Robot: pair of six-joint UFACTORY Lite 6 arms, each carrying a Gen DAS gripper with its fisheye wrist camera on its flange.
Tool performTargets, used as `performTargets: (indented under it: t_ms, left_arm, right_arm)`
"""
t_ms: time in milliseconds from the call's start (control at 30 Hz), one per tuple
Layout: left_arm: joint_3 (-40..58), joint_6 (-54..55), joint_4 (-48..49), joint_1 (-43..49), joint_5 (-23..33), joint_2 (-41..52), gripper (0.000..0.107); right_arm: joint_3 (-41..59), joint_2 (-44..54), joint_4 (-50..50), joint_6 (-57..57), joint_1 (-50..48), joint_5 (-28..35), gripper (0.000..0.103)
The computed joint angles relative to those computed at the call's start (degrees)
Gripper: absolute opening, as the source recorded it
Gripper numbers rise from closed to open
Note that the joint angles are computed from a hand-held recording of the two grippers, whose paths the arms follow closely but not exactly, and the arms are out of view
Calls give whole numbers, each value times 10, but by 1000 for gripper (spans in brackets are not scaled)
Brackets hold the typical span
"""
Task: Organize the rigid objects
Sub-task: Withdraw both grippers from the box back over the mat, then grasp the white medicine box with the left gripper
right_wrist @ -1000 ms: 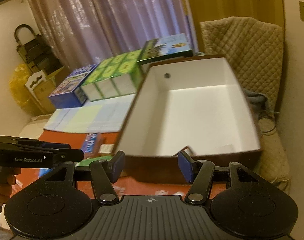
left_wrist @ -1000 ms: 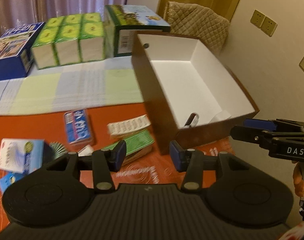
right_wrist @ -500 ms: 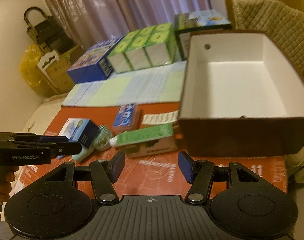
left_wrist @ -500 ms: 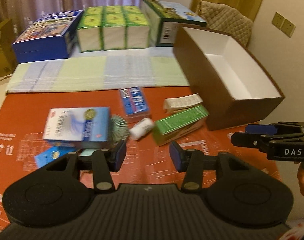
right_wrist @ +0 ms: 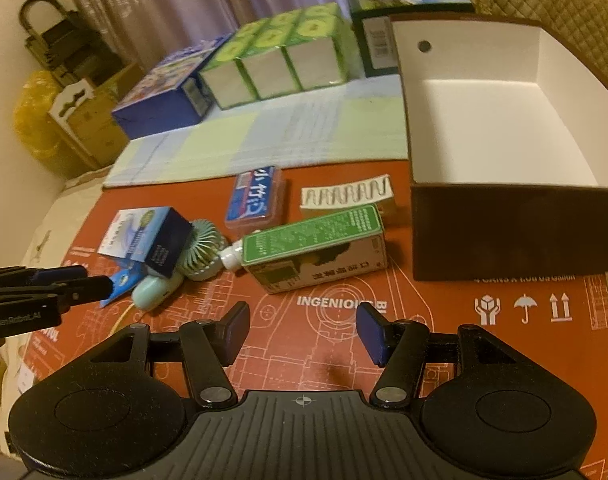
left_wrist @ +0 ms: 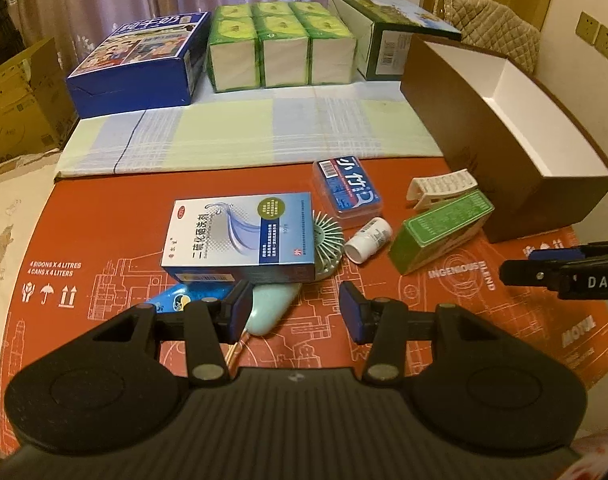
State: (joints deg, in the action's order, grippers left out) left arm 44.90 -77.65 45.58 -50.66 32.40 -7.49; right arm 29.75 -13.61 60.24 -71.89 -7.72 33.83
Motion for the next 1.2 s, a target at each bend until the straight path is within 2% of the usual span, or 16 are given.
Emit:
performTargets:
  t_ms: [367, 567, 767, 1000, 1133, 1200]
  left_arm:
    - [48, -91, 175, 0, 11, 124, 43]
    - [47, -117, 225, 11, 17, 156, 44]
    - [-28, -133, 232, 45, 24, 106, 44]
    - [-123, -113, 227, 160, 29, 24, 44]
    - [-157, -82, 216, 241, 10, -13, 43]
    - [-171, -33, 185, 280, -17, -43, 43]
  right_arm:
    - [5, 33, -11, 40, -10, -42, 56]
    - [12, 52, -14, 52, -1, -59, 56]
    - [19, 75, -12, 65, 17, -76, 56]
    - [30, 96, 3, 71, 62, -93, 56]
    - [34, 102, 7, 81, 86, -105, 56]
    - [34, 103, 6, 88, 95, -111, 56]
